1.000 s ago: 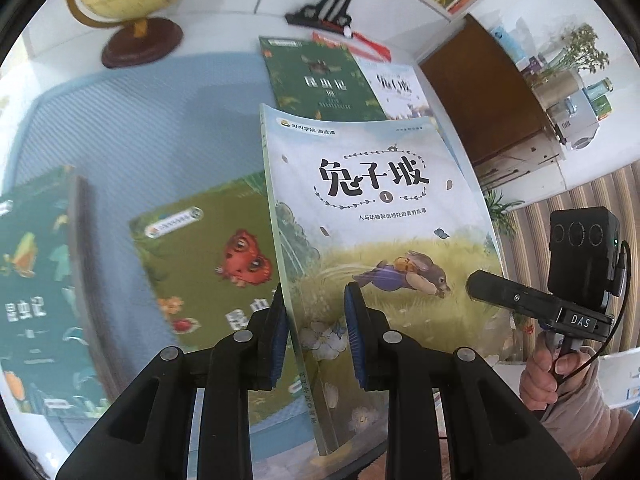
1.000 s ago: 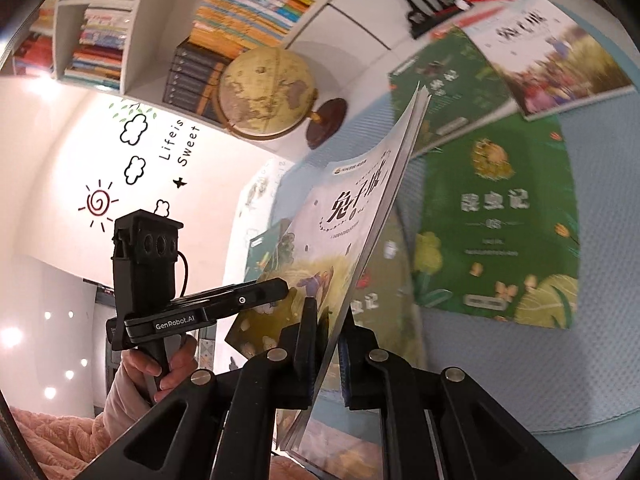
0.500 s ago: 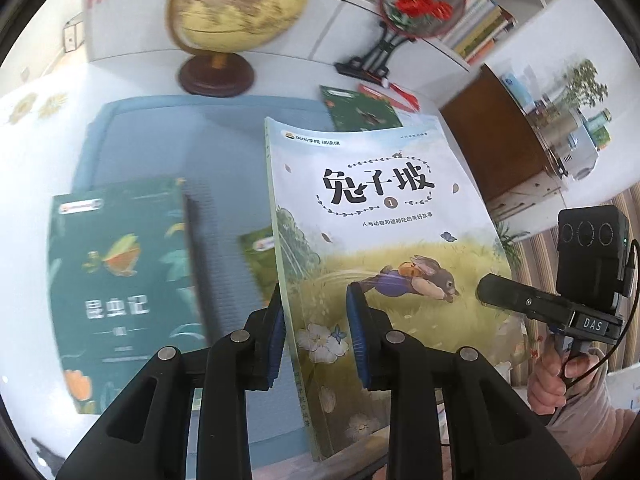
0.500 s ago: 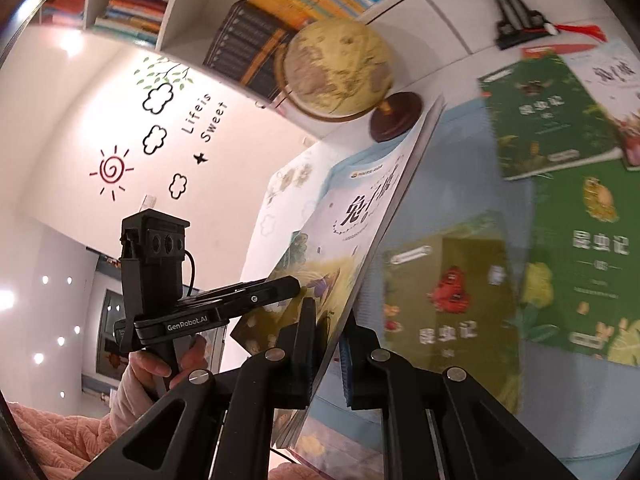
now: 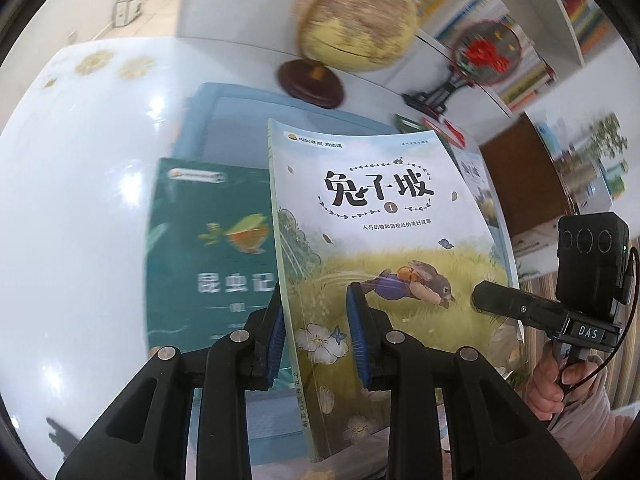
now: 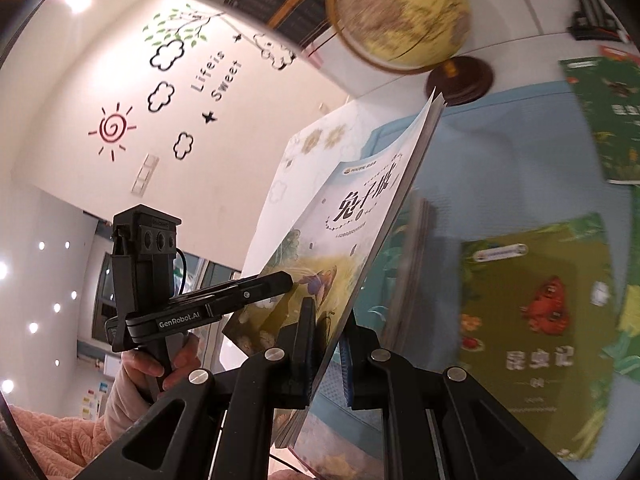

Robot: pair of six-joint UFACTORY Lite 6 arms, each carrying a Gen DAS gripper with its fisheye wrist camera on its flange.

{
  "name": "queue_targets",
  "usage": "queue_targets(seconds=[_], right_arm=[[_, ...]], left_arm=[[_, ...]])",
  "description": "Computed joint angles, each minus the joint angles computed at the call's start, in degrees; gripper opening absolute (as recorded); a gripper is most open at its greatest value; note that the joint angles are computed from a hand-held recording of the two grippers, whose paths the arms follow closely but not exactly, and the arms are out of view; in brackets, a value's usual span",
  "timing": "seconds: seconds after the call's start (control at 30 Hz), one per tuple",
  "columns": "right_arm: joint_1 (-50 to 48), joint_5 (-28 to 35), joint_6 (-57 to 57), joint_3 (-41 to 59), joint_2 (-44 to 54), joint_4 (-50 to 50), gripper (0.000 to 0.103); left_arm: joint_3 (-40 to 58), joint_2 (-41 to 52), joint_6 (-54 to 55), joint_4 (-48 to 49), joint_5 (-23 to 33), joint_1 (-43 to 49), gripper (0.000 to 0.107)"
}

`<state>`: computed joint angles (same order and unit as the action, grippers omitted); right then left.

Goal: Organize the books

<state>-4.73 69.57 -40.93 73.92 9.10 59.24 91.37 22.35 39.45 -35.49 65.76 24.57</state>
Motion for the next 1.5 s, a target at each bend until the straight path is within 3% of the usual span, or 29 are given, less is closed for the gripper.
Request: queue_targets(seconds=[0.5, 0.83, 1.17, 1.3, 1.33, 1.37, 1.43, 1.47, 1.5], right_arm=[[14.73, -9.15, 3.78, 5.73, 12.45, 1.39, 0.010], [17.36, -13.50, 8.44, 5.38, 16.91, -1.04, 0.010], [20.31, -15.69, 13.77, 6.54, 19.19, -4.50, 0.011], [20.89, -15.59, 17.98, 7.80, 20.40, -8.01, 0.023], [20.81, -15.31, 18.03, 7.75, 20.44, -7.68, 0.031], [20.74, -15.20, 17.81, 7.31, 20.05, -7.11, 0.048], [20.74, -15.53, 18.53, 6.95, 18.42, -7.54, 0.072], [20.98, -16.16, 19.52, 6.92, 17.78, -9.00, 0.078], [21.11, -16.93, 20.61, 6.81, 16.66, -11.04, 0.079]], left_arm=[[8.04, 11.80, 0.44, 2.44, 1.86, 9.41, 0.025], [9.61, 16.23, -2.02, 5.54, 1.00, 8.55, 0.025], [7.57, 14.83, -5.80, 13.11, -3.73, 6.38, 0.030], [6.65, 13.94, -8.22, 16.83, -5.89, 4.49, 0.034], [6.35, 13.72, -8.67, 17.50, -6.24, 4.06, 0.035], [5.92, 13.35, -9.03, 17.92, -6.44, 3.76, 0.036], [4.59, 12.24, -9.62, 18.32, -6.89, 3.13, 0.038], [3.84, 11.61, -9.97, 18.61, -7.32, 2.84, 0.039], [2.95, 10.85, -10.29, 18.81, -7.89, 2.53, 0.042]])
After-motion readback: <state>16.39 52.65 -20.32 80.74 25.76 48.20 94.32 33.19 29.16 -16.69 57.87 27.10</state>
